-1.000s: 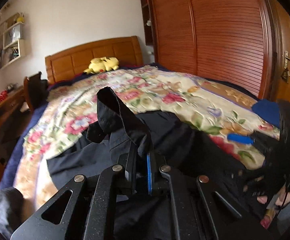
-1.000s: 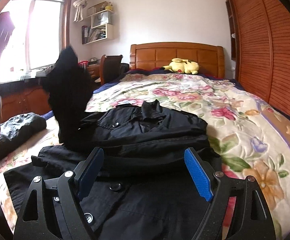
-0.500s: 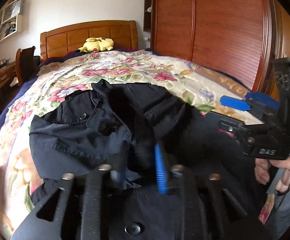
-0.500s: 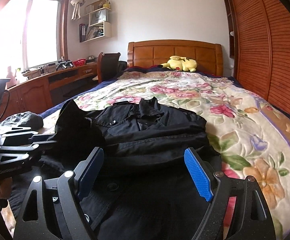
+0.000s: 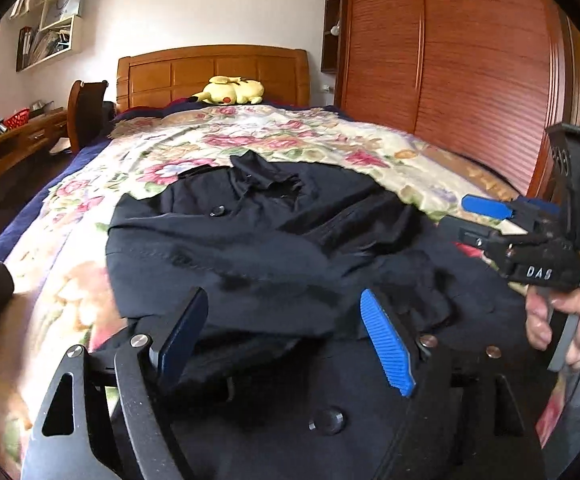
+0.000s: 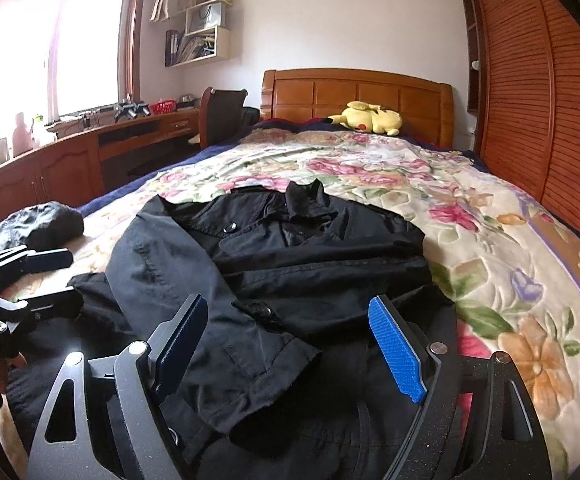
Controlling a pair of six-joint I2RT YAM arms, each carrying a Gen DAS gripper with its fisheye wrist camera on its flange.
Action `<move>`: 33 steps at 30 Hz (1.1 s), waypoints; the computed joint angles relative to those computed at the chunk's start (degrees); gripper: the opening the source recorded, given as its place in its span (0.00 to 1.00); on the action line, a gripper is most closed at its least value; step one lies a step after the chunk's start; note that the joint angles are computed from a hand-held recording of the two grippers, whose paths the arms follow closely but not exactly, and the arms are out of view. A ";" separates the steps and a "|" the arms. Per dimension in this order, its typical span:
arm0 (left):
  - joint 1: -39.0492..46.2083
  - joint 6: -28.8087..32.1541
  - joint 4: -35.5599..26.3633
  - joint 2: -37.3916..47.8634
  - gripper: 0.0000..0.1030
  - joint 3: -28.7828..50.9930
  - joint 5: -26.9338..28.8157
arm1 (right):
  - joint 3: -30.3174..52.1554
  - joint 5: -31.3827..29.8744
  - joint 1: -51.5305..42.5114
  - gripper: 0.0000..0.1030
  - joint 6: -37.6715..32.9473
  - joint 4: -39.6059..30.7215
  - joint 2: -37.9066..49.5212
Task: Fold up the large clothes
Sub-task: 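Reach the right gripper to the coat's side edge and grasp it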
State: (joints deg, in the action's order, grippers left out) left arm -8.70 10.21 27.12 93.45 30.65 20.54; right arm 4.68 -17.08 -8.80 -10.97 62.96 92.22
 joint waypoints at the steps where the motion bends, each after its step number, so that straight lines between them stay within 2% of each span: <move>1: 0.25 0.46 0.50 0.24 0.77 -0.18 -0.44 | 0.70 0.32 0.14 0.82 -0.24 -0.79 0.49; 8: 3.28 1.85 2.45 1.43 0.77 -0.22 -0.79 | 6.95 1.65 1.43 0.82 -0.81 -7.74 5.42; 16: 5.40 2.40 4.49 3.39 0.77 0.04 -1.53 | 14.11 -0.12 0.77 0.82 -1.42 -17.06 9.11; 33: 7.02 0.25 6.25 6.63 0.77 0.92 -2.82 | 17.12 0.67 3.17 0.82 -4.57 -19.67 13.40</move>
